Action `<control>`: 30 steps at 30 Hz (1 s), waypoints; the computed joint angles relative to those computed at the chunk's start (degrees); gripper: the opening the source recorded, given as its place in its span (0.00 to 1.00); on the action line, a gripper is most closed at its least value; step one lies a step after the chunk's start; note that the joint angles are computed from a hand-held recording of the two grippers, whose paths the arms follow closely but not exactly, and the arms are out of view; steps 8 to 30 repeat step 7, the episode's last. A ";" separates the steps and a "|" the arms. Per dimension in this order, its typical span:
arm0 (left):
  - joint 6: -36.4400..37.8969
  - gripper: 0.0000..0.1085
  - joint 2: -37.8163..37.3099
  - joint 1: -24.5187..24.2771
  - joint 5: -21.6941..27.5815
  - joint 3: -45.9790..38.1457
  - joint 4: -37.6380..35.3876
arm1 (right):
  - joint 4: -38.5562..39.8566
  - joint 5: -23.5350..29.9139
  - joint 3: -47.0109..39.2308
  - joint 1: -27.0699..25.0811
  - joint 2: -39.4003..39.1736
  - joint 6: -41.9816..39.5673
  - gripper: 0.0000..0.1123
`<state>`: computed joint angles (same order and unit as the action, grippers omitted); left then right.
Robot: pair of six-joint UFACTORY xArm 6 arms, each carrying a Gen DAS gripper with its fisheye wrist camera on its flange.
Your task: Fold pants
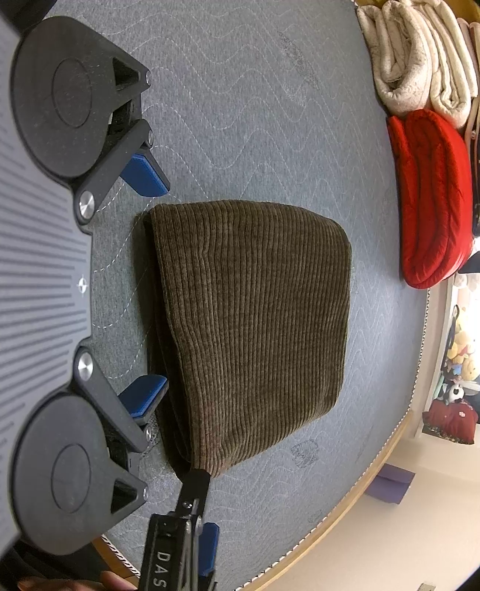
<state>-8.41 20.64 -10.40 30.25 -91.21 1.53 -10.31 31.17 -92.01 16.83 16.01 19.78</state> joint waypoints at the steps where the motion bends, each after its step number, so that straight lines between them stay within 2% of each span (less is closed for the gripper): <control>1: 0.03 0.95 0.05 -0.03 0.15 -0.06 0.03 | 0.07 -0.12 0.03 -0.02 -0.02 -0.18 0.78; 30: 0.89 0.95 -0.26 0.05 -0.93 0.55 -0.98 | 0.99 -0.29 0.22 -0.34 -0.12 -1.83 0.78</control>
